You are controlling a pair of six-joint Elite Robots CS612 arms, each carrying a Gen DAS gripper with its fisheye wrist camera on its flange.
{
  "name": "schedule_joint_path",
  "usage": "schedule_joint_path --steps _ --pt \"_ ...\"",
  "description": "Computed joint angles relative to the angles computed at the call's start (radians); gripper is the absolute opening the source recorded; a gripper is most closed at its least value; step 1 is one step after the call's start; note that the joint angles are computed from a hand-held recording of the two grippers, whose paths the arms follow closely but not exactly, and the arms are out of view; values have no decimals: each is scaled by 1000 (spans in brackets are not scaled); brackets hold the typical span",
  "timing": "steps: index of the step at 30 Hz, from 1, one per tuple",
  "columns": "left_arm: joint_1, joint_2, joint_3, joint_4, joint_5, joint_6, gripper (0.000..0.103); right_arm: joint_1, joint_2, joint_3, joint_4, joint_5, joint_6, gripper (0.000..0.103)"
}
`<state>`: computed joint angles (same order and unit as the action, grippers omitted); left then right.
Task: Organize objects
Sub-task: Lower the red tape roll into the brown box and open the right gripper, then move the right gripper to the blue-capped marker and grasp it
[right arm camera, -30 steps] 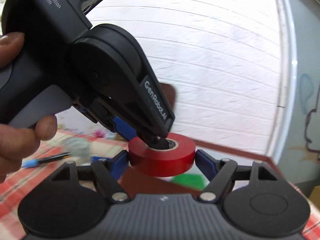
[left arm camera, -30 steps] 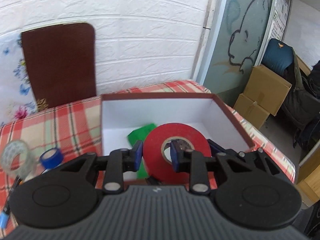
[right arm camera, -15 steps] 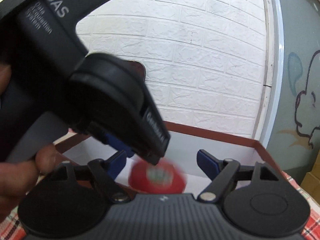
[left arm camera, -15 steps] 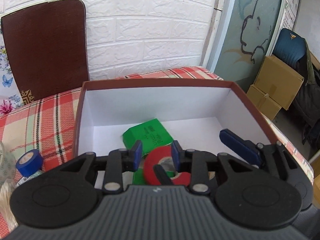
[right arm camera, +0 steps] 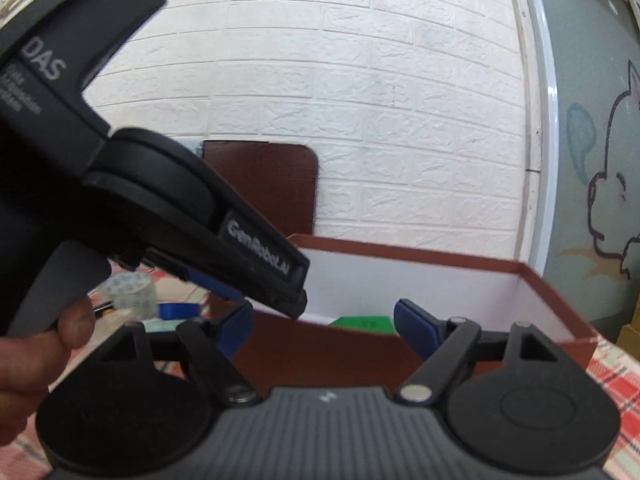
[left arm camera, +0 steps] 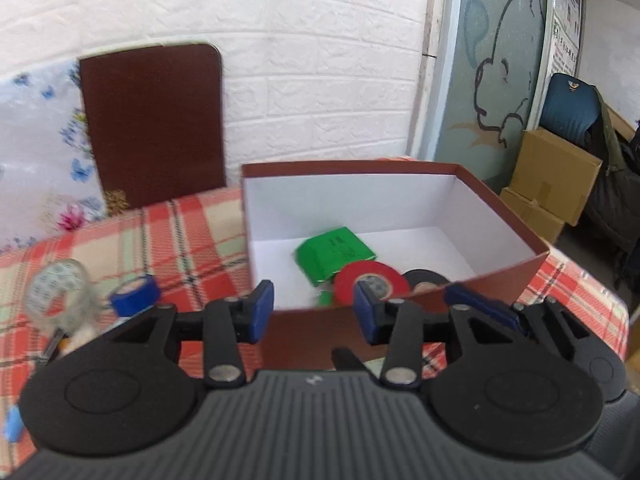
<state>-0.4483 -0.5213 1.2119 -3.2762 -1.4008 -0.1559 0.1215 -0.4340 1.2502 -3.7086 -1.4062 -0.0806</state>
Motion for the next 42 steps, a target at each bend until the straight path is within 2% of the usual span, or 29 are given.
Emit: schedule_joint_path --steps 4,6,10,15,22,26,30,35,37,42 --pt "11 -32 82 -34 3 -34 51 14 -22 42 77 75 -19 80" --pt "19 -45 121 -36 14 -62 51 1 0 -8 174 133 -66 80" --pt "39 -69 192 -13 46 -140 51 18 -22 26 265 183 -147 81" --pt "63 -92 279 -2 129 -223 51 45 -37 50 320 187 -227 82" --pt "98 -112 371 -13 249 -342 53 69 -39 36 395 174 -270 83" --pt "109 -110 404 -60 319 -347 55 81 -41 27 431 164 -294 83" --pt "121 -99 417 -109 359 -341 59 93 -38 9 476 169 -287 83" --pt "135 -82 418 -180 362 -369 62 105 -22 -45 550 189 -254 83" --pt "134 -75 416 -201 360 -363 66 110 -8 -80 581 197 -226 84" --pt "133 -68 411 -219 360 -342 71 127 43 -200 659 219 -132 85"
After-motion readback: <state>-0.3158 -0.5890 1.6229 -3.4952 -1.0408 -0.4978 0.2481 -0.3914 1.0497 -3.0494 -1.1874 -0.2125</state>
